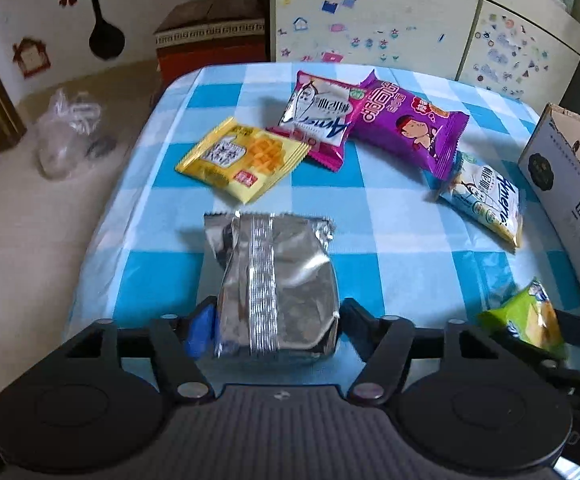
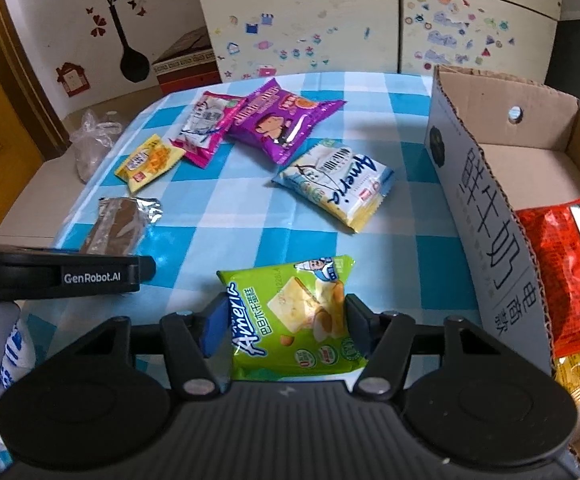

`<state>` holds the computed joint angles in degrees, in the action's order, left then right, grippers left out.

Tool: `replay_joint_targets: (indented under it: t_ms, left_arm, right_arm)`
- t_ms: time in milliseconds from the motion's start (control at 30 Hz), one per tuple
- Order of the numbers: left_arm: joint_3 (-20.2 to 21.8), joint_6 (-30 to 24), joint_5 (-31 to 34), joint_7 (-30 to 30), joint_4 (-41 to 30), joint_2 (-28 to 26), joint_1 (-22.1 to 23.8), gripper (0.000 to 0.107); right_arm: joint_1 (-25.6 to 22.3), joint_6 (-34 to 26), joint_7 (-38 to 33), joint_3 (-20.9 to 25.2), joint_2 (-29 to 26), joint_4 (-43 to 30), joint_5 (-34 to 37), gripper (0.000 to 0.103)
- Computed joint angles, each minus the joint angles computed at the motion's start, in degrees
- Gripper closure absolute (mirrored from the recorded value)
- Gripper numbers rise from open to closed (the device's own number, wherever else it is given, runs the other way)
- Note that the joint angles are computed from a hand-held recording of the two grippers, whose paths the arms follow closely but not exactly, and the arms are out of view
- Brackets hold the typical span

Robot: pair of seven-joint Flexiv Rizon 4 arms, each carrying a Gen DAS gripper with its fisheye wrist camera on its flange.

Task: Organize snacks
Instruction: 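Lift silver foil packet with left tool while right lifts green Amerie packet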

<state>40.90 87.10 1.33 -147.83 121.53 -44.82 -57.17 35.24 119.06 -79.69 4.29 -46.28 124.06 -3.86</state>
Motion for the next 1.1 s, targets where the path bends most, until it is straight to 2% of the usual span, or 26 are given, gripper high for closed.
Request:
replay_joint_targets:
  t_ms: [100, 167, 367, 567, 700, 867, 1000, 1100]
  left_arm:
    - [-1.32, 1.9, -1.26, -1.02, 0.56, -0.32, 1.95, 0.017]
    - [-1.68, 2.03, -1.98, -0.28, 0.35, -0.92, 2.47, 0.004]
    - [-2.18, 2.61, -5.02, 1.3, 0.68, -1.45, 2.58, 0.004]
    - [-0.94, 2.48, -7.42, 0.82, 0.7, -2.67, 0.52, 0.004]
    - [-3.96, 2.2, -7.35, 3.24, 0.92, -0.61, 4.06, 0.004]
    - [-8.75, 7.49, -8.62, 5.77, 2.94, 1.15, 8.87, 0.004]
    - [-6.86, 5.61, -11.55, 7.67, 2.4, 0.27, 6.16, 0.008]
    - [-4.34, 3.26, -12.61, 7.2, 1.92, -0.34, 3.36, 0.016]
  right_arm:
    - [-0.38, -0.57, 0.46, 0.19, -0.06, -0.29, -0.1, 0.041]
    - [-0.37, -0.99, 0.68, 0.14, -0.13, -0.46, -0.15, 0.041]
    - [-0.81, -1.01, 0.95, 0.39, -0.3, -0.62, -0.61, 0.041]
    - [-1.53, -1.19, 1.62, 0.88, -0.36, -0.79, -1.17, 0.041]
    - [-1.95, -1.09, 2.0, 1.17, -0.4, -0.81, -1.6, 0.041]
    - [-1.98, -0.88, 2.26, 1.18, -0.46, -0.74, -1.76, 0.041]
    - [-1.88, -0.89, 2.28, 1.11, -0.42, -0.71, -1.89, 0.041]
    - [-1.99, -0.91, 2.36, 1.18, -0.44, -0.74, -1.99, 0.041]
